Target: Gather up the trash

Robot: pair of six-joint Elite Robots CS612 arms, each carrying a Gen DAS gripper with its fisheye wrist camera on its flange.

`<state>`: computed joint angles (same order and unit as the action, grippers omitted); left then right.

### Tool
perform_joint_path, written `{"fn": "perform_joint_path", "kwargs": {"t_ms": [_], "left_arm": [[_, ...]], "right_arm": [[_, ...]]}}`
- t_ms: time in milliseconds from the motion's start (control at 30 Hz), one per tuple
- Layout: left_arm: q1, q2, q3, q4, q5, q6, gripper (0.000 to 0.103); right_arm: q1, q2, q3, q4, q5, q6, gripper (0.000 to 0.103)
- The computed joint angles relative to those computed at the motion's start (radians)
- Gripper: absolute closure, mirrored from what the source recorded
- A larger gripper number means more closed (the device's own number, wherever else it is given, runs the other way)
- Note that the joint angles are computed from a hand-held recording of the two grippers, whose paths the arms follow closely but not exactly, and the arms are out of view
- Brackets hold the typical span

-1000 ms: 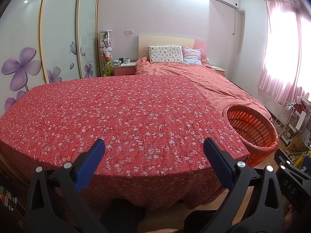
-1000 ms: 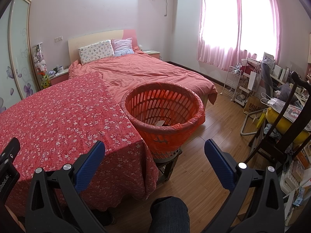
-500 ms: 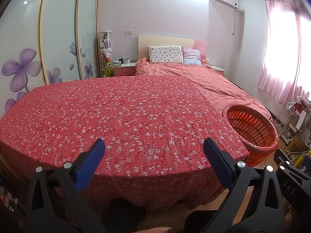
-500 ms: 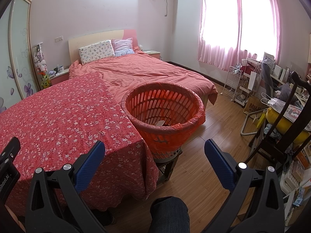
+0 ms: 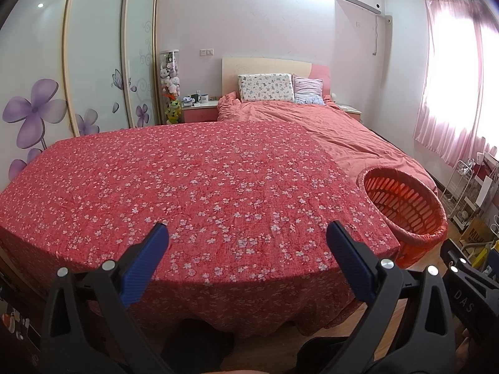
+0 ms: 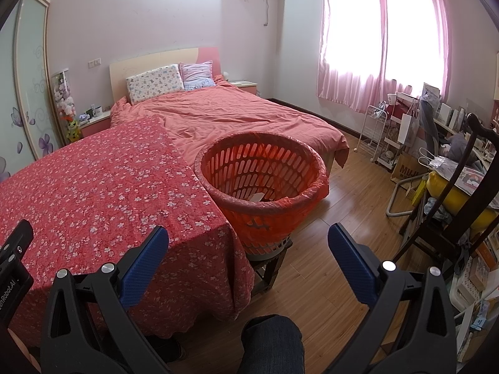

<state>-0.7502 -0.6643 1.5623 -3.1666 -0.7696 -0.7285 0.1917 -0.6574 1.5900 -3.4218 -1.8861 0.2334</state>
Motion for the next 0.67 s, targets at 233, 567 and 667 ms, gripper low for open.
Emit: {"fn": "perform_joint_path", "kwargs": {"t_ms": [233,567,667], "left_arm": [[0.000,-0.001,0.001,0.001,-0.001,-0.001,0.004],[0.004,-0.009,0.015,-0.001,-0.002,0.000,0.004],[0.005,-0.011,0.019,-0.007,-0.004,0.002,0.004]], "right_arm": [[0.000,0.000,0.000,0.000,0.000,-0.001,0.002],[0.000,0.000,0.001,0.000,0.001,-0.001,0.002],[0.000,0.000,0.001,-0.001,0.001,-0.001,0.002]]}}
